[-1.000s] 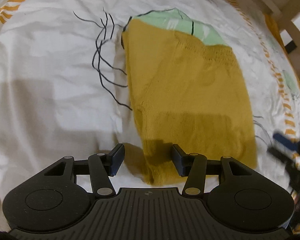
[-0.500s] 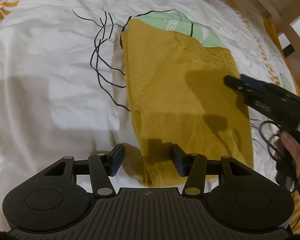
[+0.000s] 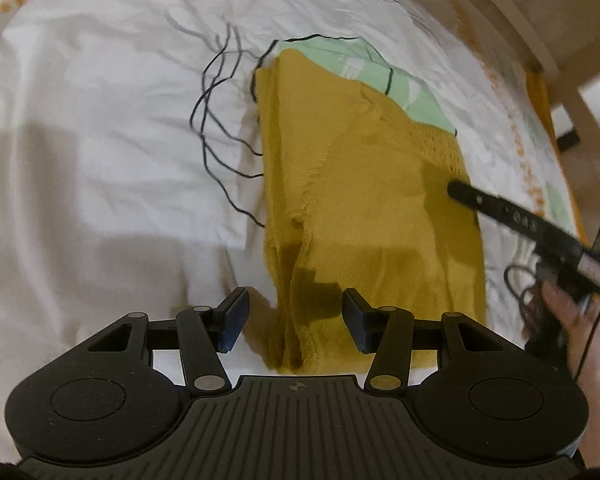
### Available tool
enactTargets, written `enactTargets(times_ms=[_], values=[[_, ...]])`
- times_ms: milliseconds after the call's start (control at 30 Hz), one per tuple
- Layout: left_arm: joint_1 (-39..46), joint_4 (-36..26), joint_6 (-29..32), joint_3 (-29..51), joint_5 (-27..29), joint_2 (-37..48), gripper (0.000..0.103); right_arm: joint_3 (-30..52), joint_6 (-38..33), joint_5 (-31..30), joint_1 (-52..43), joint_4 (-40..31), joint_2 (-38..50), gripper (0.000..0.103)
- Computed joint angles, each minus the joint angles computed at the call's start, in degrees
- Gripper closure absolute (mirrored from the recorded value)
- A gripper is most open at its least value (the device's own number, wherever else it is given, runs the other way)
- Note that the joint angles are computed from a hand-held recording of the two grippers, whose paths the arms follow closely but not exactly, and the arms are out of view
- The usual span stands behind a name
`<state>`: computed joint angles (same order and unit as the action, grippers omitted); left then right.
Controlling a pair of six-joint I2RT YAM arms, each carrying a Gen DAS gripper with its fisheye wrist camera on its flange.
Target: Fold small clothes
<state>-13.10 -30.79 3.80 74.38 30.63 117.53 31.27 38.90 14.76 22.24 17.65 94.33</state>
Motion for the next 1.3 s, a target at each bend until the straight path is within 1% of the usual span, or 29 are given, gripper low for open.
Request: enactTargets(times_ms=[100, 233, 333, 433, 467, 567, 700, 833, 933, 1000, 1133, 1200, 1233, 1300], values=[[0.69, 0.24, -3.07, 0.12, 1.86, 0.79, 0.053, -2.44, 2.78, -4.14, -2.19, 4.23, -0.14, 0.042], [0.05, 0.59, -3.03, -0.52, 1.63, 0.77, 0.052, -5.28, 4.56, -7.04, -3.34, 8.64, -0.25, 0.039], [-0.62, 2.26, -3.01, -1.68, 1.82, 0.77, 0.045, -6.45, 5.25, -8.81, -4.16, 11.66, 0.61, 0.036], [-1.43, 3.77, -4.12, -1.84, 2.24, 1.3, 0.043, -7.71, 6.82, -11.24, -5.4, 15.69, 1.74, 0.031], [-1.64, 3.96, -4.49, -1.49, 2.64, 1.69, 0.041, -8.09, 7.3, -12.26, -5.94, 17.33, 2.29, 0.03], [-2.06, 4.28, -5.25, -0.59, 4.32, 2.82, 0.034, -8.66, 8.01, -15.02, -7.37, 22.16, 4.72, 0.029], [-3.16, 6.27, -6.95, 0.0, 5.37, 3.93, 0.034, -8.41, 8.77, -19.91, -9.75, 28.93, 9.07, 0.029], [-4.1, 10.09, -8.43, -1.04, 6.65, 4.3, 0.033, -7.09, 9.74, -25.17, -11.55, 34.24, 13.8, 0.029], [-4.94, 10.33, -7.16, -1.37, 6.1, 3.74, 0.033, -5.9, 9.21, -26.26, -11.6, 35.51, 15.49, 0.026], [-5.26, 10.8, -6.4, -2.24, 5.55, 2.96, 0.033, -5.91, 9.01, -26.82, -11.8, 35.75, 15.52, 0.026], [-4.77, 11.3, -6.51, -3.79, 6.64, 1.96, 0.035, -7.6, 9.13, -28.57, -12.74, 38.38, 15.7, 0.028], [-4.09, 11.46, -6.95, -4.52, 7.75, 1.61, 0.042, -8.42, 8.94, -29.04, -12.93, 39.4, 15.69, 0.028], [-3.83, 11.53, -7.34, -4.59, 8.02, 1.71, 0.048, -8.52, 8.73, -28.88, -12.77, 39.28, 15.55, 0.029], [-3.15, 12.24, -7.94, -5.13, 8.98, 1.82, 0.057, -8.31, 7.97, -28.2, -12.39, 37.99, 15.0, 0.031]])
